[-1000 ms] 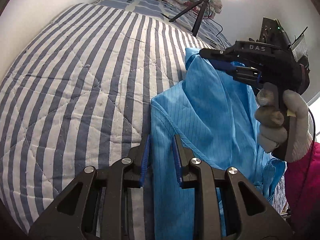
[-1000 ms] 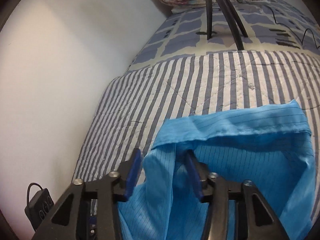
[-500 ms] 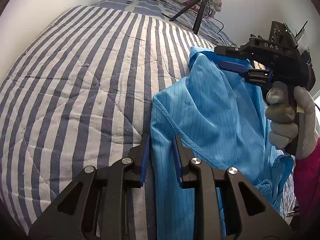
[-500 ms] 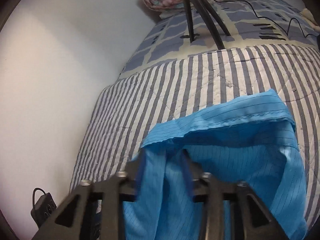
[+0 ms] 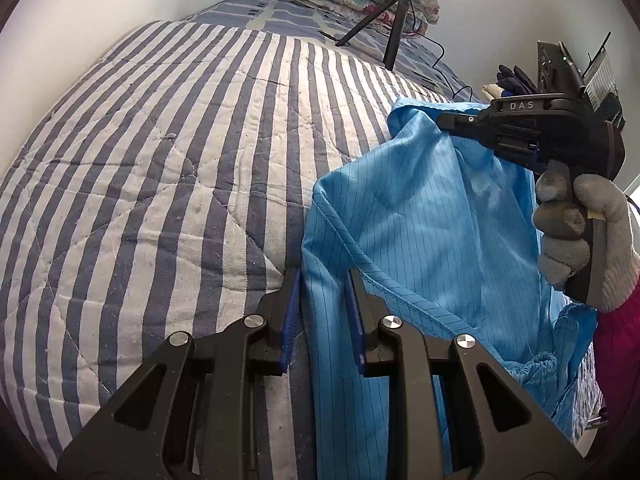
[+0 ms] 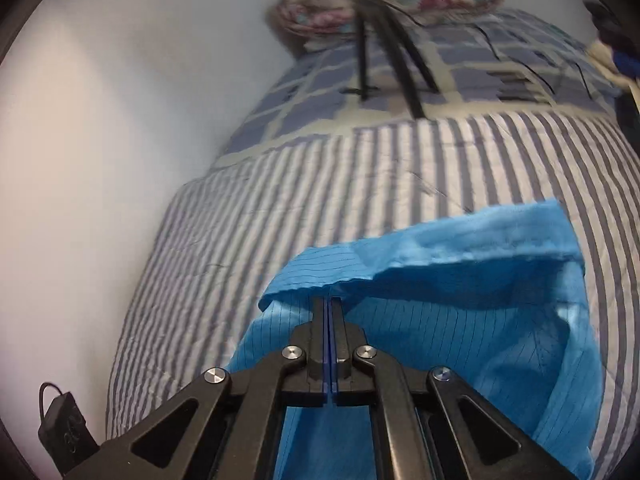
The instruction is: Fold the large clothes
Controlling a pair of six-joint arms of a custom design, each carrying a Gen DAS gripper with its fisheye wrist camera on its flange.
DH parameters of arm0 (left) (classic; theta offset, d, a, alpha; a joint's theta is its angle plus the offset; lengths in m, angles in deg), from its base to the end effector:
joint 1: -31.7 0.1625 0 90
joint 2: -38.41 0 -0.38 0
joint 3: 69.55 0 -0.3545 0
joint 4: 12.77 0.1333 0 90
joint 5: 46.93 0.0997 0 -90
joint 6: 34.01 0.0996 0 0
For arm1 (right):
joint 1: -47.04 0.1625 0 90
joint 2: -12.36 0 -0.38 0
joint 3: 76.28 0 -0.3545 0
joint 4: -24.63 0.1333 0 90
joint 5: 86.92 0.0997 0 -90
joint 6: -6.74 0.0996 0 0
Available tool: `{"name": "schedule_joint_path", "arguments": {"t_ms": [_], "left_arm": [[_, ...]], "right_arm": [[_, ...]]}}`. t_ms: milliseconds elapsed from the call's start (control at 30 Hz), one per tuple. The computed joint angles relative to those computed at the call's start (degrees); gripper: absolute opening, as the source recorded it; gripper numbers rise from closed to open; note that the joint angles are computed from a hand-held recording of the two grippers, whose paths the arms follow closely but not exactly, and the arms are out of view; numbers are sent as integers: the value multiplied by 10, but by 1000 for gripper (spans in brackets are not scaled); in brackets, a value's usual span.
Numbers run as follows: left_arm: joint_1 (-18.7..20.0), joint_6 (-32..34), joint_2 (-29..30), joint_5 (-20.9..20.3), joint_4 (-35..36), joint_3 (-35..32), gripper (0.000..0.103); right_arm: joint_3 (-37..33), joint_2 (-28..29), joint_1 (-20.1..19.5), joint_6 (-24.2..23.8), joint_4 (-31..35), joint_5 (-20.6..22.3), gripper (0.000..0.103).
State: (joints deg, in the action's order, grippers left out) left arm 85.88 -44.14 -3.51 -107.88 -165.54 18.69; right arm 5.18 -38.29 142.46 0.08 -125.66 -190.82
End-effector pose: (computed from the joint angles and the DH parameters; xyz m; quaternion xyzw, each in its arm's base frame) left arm -0.2318 -0.6316 0.1047 0.1780 0.9421 -0.2244 0.1745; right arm 0.1731 -0.6664 0.2397 0.0704 -0.9579 0.2513 0.1197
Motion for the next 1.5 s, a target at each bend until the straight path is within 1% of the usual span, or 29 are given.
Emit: {"name": "schedule_joint_path", "arguments": {"t_ms": [67, 100, 133, 167, 200, 233, 300, 333, 367, 400, 433, 467, 500, 567, 667, 733, 800, 867, 900, 933, 967, 1000, 1033, 1067, 1133, 1233, 1367, 1433, 1500], "left_arm": [[2, 1, -1, -4, 10, -5, 22], [2, 0, -3, -7, 20, -8, 22], [3, -2, -5, -11, 32, -13, 22], [4, -3, -7, -15, 42, -18, 22], [4, -1, -9, -23, 48, -21, 22], [4, 3, -10, -31, 55, -28, 23], [4, 17, -8, -43, 67, -48, 40], [3, 27, -4, -47, 66, -59, 51], [2, 33, 0, -49, 65, -70, 52], [2, 35, 7, -54, 71, -87, 52], [4, 31, 18, -64, 87, -112, 53], [7, 22, 29, -76, 102, -136, 56], [14, 9, 45, -96, 126, -171, 58], [20, -14, 72, -116, 153, -218, 60], [21, -32, 109, -123, 182, -277, 60], [23, -37, 138, -125, 206, -325, 60], [26, -50, 166, -126, 240, -373, 62], [29, -64, 196, -121, 275, -419, 62], [31, -71, 206, -121, 281, -433, 62], [32, -76, 214, -125, 278, -440, 62], [33, -80, 218, -129, 273, -442, 58], [33, -80, 220, -131, 264, -440, 49], [31, -79, 222, -126, 264, -438, 24], [29, -76, 224, -119, 267, -440, 6], [24, -71, 220, -112, 250, -427, 4], [16, -66, 201, -103, 217, -396, 1], [2, -50, 158, -106, 170, -333, 0], [-11, -40, 132, -91, 155, -298, 0], [-22, -38, 104, -91, 135, -262, 0]], "right_arm": [[-5, -13, -13, 2, 46, 58, 4], [-4, -22, -15, 1, 64, 70, 14], [4, -38, -15, -9, 72, 82, 33], [16, -55, -14, -27, 70, 87, 34], [21, -69, -13, -48, 75, 86, 34], [28, -87, -12, -68, 78, 71, 34], [39, -118, -20, -97, 88, 63, 35], [46, -133, -25, -112, 92, 53, 38], [51, -143, -32, -128, 91, 36, 41], [57, -152, -37, -139, 89, 25, 51], [63, -162, -47, -144, 91, 16, 58], [69, -172, -59, -143, 92, 16, 58], [75, -181, -71, -142, 97, 26, 58], [87, -193, -99, -135, 100, 65, 58], [87, -188, -122, -124, 106, 105, 58], [85, -175, -125, -126, 106, 124, 58], [81, -158, -117, -129, 100, 119, 57], [74, -142, -107, -125, 104, 113, 46], [69, -134, -104, -123, 107, 109, 34], [67, -127, -98, -122, 102, 97, 28], [66, -123, -92, -125, 99, 90, 24], [65, -120, -88, -128, 99, 85, 17], [66, -118, -82, -132, 96, 75, 10], [68, -117, -74, -138, 87, 61, 10], [75, -120, -63, -146, 74, 47, 5], [89, -137, -52, -142, 60, 40, 2], [110, -170, -39, -147, 54, 43, 1], [124, -193, -31, -145, 55, 50, 1], [132, -209, -20, -145, 57, 54, 1]]}}
